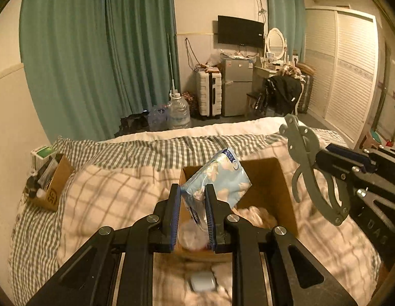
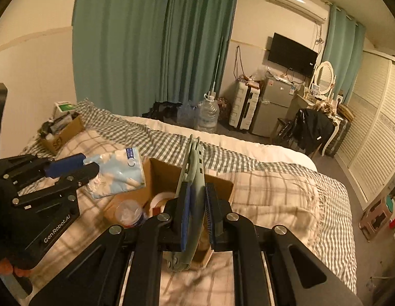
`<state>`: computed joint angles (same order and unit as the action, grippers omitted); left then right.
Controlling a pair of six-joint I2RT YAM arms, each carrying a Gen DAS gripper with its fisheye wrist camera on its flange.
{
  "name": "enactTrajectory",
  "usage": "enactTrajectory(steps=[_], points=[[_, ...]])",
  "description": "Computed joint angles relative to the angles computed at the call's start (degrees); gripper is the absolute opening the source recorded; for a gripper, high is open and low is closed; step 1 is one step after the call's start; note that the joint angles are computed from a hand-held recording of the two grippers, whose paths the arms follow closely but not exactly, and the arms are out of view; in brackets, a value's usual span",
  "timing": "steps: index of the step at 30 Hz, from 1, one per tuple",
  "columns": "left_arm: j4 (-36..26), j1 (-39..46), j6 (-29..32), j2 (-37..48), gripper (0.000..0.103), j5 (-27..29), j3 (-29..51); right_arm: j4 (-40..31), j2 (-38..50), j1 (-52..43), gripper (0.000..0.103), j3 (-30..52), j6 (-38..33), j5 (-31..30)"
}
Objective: Organize objects
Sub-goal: 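Carry tissue pack and grey clip over the cardboard box and release both, then withdraw both grippers and move right gripper toward the white figurine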
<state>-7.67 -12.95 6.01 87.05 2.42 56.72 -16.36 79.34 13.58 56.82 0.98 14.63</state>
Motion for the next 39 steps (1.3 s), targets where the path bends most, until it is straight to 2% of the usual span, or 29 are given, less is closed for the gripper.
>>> enactTrajectory(steps=[6,9,11,16,19,22,23,24,25,26,28,30,31,32,35,39], points=[[3.88,-2.28,0.61,15.92,0.018,-2.51,8.02,5.72,14.36,-4.39,0.011,4.33,-1.82,-3.3],[5.21,-2.54,0.2,22.75,0.018,-2.01,10.74,7.68,21.72,-7.34,0.011,5.99,-1.87,-7.69],[5.05,-1.95,-0.98,26.35,0.019,-0.91,13.05,10.09,24.14,-9.13,0.011,5.34,-1.5,-10.57],[4.41,-1.03,-1.47,28.34,0.021,-0.03,15.18,14.13,24.95,-10.02,0.011,3.98,-1.35,-10.81],[3.25,-0.75,-1.12,25.91,0.023,1.25,14.33,14.21,22.87,-9.21,0.011,3.56,-0.75,-10.02],[2.0,-0.94,-0.43,22.04,0.038,0.32,12.69,13.0,18.89,-7.88,0.012,2.37,-0.14,-7.86],[2.06,-0.88,-0.31,20.4,0.053,0.32,11.6,12.29,16.8,-7.4,0.018,1.54,0.1,-7.27],[2.19,-0.6,-0.06,18.79,0.063,0.59,10.65,11.32,14.5,-6.77,0.023,0.81,0.46,-6.63],[2.64,-0.3,0.27,16.2,0.065,0.85,8.69,10.79,12.72,-6.93,0.034,-0.01,0.28,-6.66],[2.65,0.19,0.89,13.3,0.065,1.21,6.84,9.72,9.89,-6.36,0.038,-1.03,0.42,-5.76],[1.11,1.08,2.02,7.99,0.068,1.81,4.35,7.51,4.91,-5.37,0.039,-2.36,0.51,-4.01],[-0.2,2.16,2.38,3.36,0.088,2.91,2.29,4.16,-0.43,-4.33,0.047,-3.3,1.12,-2.07],[-0.75,3.08,2.67,0.48,0.092,3.97,1.0,1.18,-3.8,-3.4,0.058,-3.54,1.77,0.02],[-0.97,3.65,2.83,-1.73,0.094,4.8,-0.08,-0.24,-6.09,-2.4,0.066,-4.0,2.23,1.95],[-4.12,6.2,3.58,-9.31,0.096,7.03,-2.85,-5.32,-14.53,1.09,0.077,-5.68,3.64,7.22],[-7.83,10.32,3.99,-17.99,0.103,11.69,-7.0,-12.13,-24.2,5.05,0.081,-7.82,6.85,9.94]])
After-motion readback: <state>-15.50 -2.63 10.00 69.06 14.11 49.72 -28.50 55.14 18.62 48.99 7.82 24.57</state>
